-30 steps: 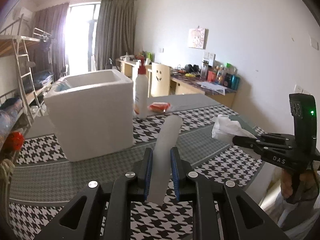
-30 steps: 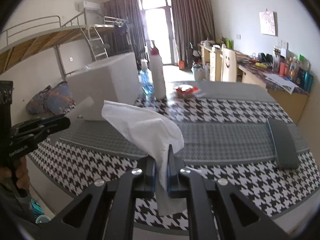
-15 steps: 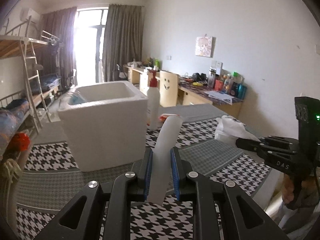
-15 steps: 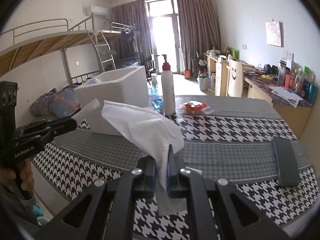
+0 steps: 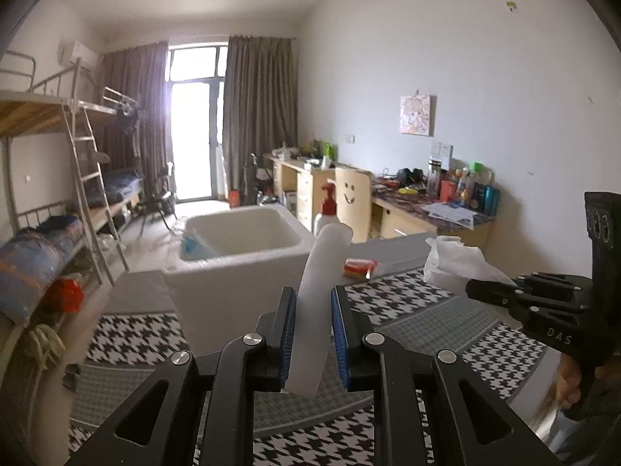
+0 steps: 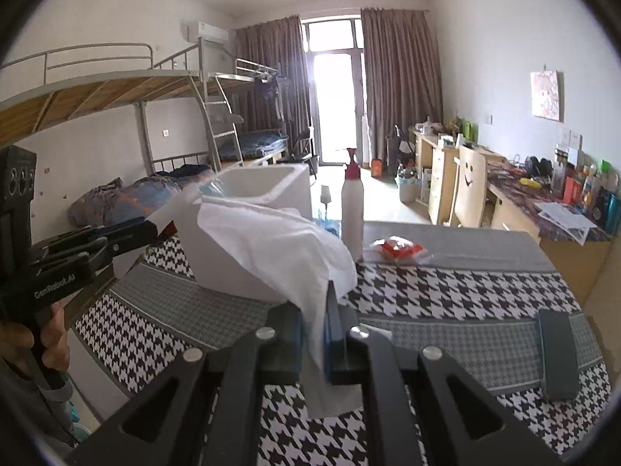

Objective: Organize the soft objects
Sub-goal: 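Lift and carry the foam roll and tissue with both tools toward the white foam box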

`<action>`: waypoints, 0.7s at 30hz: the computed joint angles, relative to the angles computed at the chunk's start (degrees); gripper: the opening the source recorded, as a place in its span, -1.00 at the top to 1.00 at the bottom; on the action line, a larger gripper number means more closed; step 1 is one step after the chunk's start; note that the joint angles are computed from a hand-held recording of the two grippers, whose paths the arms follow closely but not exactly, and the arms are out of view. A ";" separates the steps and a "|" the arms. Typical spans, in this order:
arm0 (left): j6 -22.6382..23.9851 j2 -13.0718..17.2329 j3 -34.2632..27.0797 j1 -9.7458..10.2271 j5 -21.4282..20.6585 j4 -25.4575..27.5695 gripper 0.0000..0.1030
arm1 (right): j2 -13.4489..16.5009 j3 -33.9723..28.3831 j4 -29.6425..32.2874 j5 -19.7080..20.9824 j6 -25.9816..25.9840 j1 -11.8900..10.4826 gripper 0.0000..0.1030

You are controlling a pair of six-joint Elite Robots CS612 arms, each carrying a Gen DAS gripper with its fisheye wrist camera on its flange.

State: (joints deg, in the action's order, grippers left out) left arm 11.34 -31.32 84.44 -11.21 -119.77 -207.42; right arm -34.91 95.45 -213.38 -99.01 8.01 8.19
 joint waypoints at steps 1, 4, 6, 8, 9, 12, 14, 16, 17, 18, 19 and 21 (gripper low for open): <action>-0.29 -0.03 -0.12 -0.01 0.30 -0.39 0.61 | -0.03 -0.09 -0.14 0.07 0.09 0.04 0.78; -0.84 -0.14 -0.31 -0.30 2.14 -1.16 0.61 | -0.19 -0.40 -0.37 0.27 0.20 0.04 0.78; -1.23 -0.22 -0.37 -0.49 3.19 -1.53 0.61 | -0.25 -0.59 -0.38 0.16 0.23 0.01 0.78; -1.56 -0.18 -0.47 -0.65 4.08 -2.32 0.61 | -0.32 -0.87 -0.40 -0.11 0.22 0.08 0.78; -1.67 -0.14 -0.56 -0.75 4.62 -2.75 0.61 | -0.32 -1.09 -0.55 -0.07 0.06 0.14 0.78; -1.99 -0.05 -0.96 -1.02 5.91 -3.27 0.61 | -0.38 -1.75 0.05 -0.06 -0.19 0.16 0.78; -2.40 0.00 -1.33 -1.07 6.27 -3.34 0.61 | -0.42 -2.23 0.70 0.00 -0.16 0.21 0.78; -2.67 0.18 -1.84 -1.11 6.72 -3.39 0.61 | -0.37 -2.74 1.09 0.03 -0.74 0.27 0.78; -2.81 0.21 -2.01 -1.14 6.98 -3.41 0.61 | -0.32 -3.06 1.34 -0.04 -0.85 0.34 0.78; -2.82 0.28 -2.36 -1.14 7.03 -3.15 0.61 | -0.28 -3.33 1.56 0.13 -0.90 0.33 0.78; -2.84 0.29 -2.53 -1.12 6.92 -2.94 0.61 | -0.25 -3.68 1.87 0.60 -1.05 0.28 0.78; -2.93 0.36 -2.92 -1.11 7.22 -2.78 0.61 | -0.08 -4.50 2.36 0.77 -1.31 0.28 0.78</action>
